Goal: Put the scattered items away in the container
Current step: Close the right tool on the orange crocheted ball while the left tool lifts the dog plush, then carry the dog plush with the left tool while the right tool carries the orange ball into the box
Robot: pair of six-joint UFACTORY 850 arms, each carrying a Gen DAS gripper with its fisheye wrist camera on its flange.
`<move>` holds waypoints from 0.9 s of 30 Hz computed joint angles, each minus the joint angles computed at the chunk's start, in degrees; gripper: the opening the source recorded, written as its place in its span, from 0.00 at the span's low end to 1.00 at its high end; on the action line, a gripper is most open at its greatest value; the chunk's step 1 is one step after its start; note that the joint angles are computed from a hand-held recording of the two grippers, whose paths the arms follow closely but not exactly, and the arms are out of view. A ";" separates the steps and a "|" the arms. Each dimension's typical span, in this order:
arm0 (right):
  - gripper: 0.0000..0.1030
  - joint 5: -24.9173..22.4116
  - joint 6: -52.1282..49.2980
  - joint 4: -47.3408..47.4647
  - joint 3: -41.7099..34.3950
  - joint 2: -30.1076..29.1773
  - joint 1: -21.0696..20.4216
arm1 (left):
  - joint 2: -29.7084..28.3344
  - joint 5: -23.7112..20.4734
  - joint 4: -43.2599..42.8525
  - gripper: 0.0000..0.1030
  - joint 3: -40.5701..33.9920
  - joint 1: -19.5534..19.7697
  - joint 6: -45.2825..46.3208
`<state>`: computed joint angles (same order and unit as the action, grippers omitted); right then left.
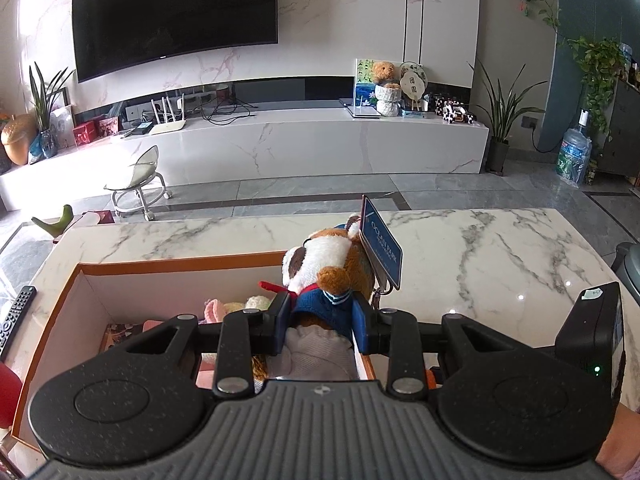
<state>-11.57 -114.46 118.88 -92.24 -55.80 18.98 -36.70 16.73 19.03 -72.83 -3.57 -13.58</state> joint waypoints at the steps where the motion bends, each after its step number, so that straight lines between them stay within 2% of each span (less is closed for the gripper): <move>1: 0.42 0.38 -1.29 1.33 0.36 0.35 0.15 | 0.36 0.20 -0.31 0.36 0.45 0.16 0.14; 5: 0.42 1.44 -9.11 8.78 2.17 2.06 0.57 | 1.91 1.01 -1.34 0.36 2.36 0.79 0.57; 9: 0.41 1.55 -26.33 25.29 5.16 4.80 1.17 | 3.91 1.76 -2.62 0.36 4.69 1.24 1.73; 13: 0.41 -0.30 -44.53 42.67 8.92 8.41 1.93 | 6.05 2.92 -3.00 0.36 7.08 1.80 2.18; 16: 0.41 -2.59 -53.13 50.55 11.32 11.17 2.50 | 7.57 3.78 -3.60 0.36 8.72 2.39 2.73; 21: 0.41 -6.63 -59.85 55.74 14.18 15.19 3.64 | 9.59 4.65 -4.86 0.36 10.68 3.68 4.14; 27: 0.41 -8.90 -55.68 50.08 14.00 17.45 5.26 | 11.05 5.32 -5.74 0.36 11.46 5.76 6.11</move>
